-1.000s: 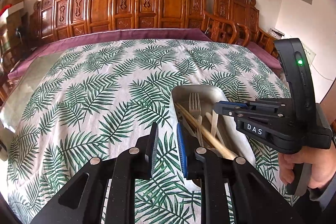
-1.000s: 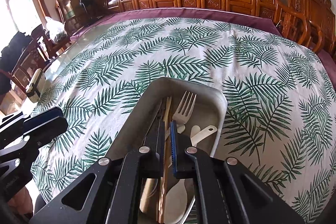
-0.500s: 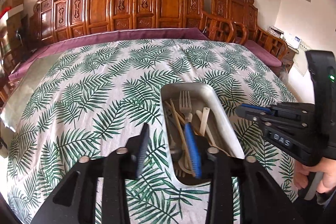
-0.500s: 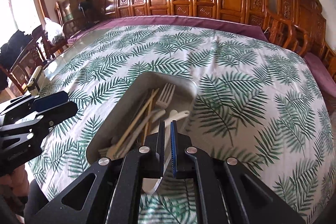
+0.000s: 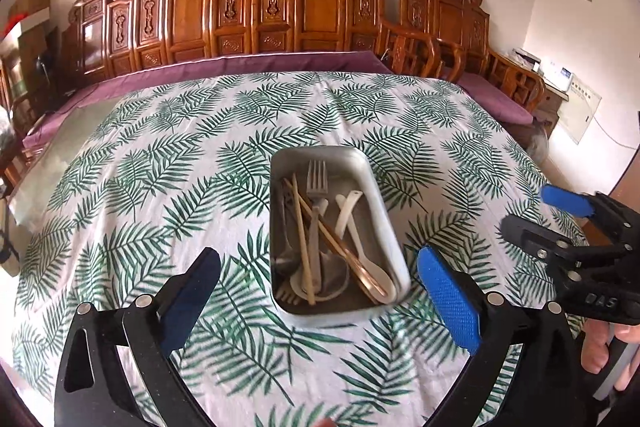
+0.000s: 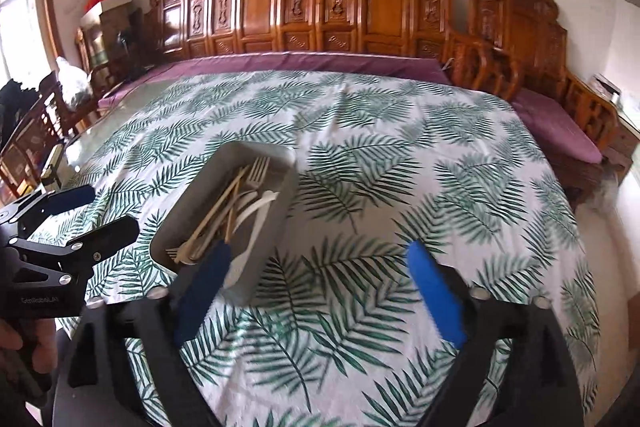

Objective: Organize utensils

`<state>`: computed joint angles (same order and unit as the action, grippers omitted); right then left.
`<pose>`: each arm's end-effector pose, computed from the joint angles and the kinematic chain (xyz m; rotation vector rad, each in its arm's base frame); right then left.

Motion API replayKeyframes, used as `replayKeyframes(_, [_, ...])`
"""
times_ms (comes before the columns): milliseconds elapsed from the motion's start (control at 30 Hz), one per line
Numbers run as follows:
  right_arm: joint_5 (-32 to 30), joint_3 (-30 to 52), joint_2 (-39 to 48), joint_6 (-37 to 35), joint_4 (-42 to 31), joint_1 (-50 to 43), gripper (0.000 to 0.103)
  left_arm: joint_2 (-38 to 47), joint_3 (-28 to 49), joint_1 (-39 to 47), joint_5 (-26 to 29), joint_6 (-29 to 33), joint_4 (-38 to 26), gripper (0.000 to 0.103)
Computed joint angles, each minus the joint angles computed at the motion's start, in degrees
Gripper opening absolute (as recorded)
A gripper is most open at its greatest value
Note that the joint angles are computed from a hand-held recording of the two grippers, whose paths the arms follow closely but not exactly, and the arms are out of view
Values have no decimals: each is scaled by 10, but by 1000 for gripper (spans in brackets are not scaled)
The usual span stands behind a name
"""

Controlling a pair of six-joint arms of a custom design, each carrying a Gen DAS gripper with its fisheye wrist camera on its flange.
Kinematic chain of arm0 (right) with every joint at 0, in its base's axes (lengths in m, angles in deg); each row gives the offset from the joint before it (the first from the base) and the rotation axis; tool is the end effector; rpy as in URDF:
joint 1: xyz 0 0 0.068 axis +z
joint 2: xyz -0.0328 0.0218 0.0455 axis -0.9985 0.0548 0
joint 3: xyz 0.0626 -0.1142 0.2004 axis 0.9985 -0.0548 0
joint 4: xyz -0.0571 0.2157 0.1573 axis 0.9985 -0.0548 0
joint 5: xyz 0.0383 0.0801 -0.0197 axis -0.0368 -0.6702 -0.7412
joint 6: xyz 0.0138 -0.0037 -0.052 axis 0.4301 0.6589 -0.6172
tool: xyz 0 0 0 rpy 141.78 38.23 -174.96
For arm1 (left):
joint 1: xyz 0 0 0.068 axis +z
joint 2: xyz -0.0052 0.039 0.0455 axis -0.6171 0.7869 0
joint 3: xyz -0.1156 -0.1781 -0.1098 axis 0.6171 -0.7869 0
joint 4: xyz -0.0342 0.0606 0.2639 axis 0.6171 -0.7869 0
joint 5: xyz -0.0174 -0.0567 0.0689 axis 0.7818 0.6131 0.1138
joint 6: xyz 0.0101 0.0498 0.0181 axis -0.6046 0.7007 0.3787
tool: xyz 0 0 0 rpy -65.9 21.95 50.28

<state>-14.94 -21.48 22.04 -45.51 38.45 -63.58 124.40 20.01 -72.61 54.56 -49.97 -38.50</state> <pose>0.3042 0.1255 0.2284 -0.1629 2.3821 0.1218 0.3102 -0.2035 0.1869 0.2095 2.3516 -0.1853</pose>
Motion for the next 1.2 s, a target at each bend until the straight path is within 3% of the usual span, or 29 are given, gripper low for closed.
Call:
replayKeyframes(33, [7,-13,-21,3,-5,-1,100,-8,-3,-11,-16,-8,-10,95])
replayKeyframes(400, [39,-92,-199,14,-59,8,101,-102,-29,-86,-72,-51,-60,95])
replayKeyframes(533, [49,-102,-257,21,-83,15,101,-133,-15,-124,-119,-67,-90,95])
replayKeyframes(967, [121,-66,-403,34,-158,59,101,-203,41,-226,-266,-96,-181,95])
replayKeyframes(1200, [153,-58,-430,39,-180,89,101,-223,36,-253,-294,-106,-188,95])
